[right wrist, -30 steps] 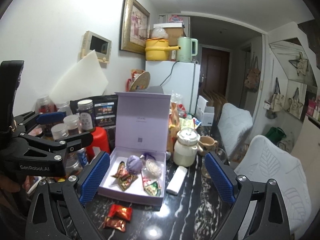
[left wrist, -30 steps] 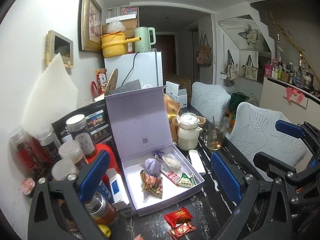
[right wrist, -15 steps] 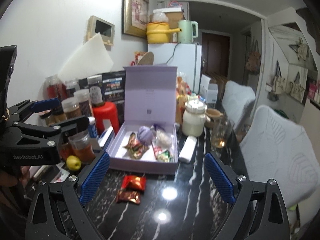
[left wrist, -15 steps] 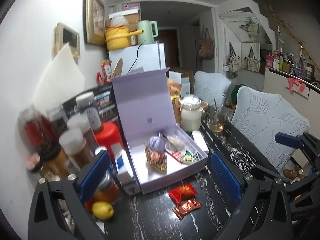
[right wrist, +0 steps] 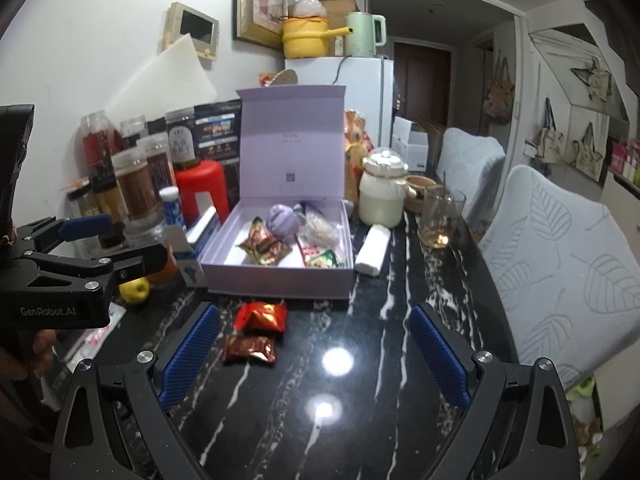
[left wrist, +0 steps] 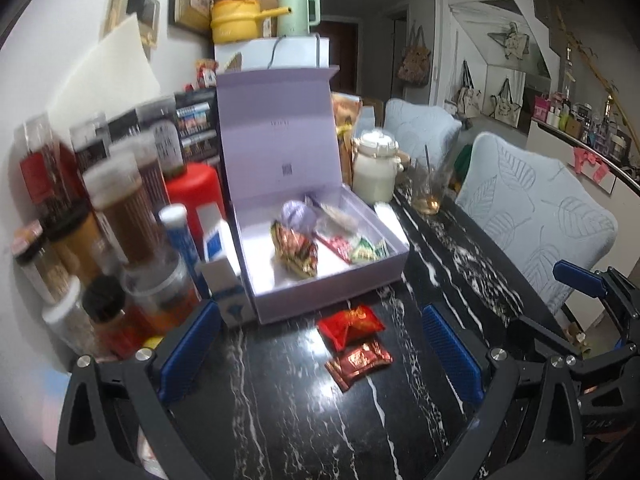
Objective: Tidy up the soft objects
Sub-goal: 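Withdraw both open tools from the box and move toward the candy packets, then close the left tool on the red candy packet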
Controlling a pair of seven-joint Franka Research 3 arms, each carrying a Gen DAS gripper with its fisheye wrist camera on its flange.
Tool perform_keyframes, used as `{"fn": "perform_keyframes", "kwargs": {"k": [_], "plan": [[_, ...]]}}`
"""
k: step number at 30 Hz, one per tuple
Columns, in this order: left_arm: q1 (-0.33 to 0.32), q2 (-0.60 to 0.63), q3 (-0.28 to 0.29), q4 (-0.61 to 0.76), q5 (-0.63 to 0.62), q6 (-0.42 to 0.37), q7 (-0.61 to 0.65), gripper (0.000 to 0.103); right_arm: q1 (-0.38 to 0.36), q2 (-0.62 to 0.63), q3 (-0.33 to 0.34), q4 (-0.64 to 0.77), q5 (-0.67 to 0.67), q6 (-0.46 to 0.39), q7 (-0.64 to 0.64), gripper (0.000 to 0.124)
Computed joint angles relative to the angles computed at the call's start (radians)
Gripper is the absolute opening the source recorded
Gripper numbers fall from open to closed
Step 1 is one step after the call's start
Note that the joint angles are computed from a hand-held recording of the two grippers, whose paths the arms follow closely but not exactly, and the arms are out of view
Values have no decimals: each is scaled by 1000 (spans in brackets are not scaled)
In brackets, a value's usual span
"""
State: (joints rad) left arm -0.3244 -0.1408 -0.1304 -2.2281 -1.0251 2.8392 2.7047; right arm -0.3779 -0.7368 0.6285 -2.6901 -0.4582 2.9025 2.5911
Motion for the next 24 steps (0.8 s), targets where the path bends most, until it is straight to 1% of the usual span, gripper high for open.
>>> {"fn": "perform_keyframes", "kwargs": {"k": [4,8,15,21,24], "plan": [[14,37,-11,7,52,-22,-54,103,-9,20,15,-12,-3,10,19,97],[33,81,-27,29,75,-54,-90,103,-16,60,13,-27,6,60,29,97],[68,158,-79,75,119,-84,-128,103,-45,118,13,-32,14,85,0,97],[90,236,-125,132,232,-108,-239,103,-72,175,-14,-31,17,96,-28,97],[92,278,-146,158,324,-92,-314,103,-90,198,-26,-30,11,101,-29,97]]}}
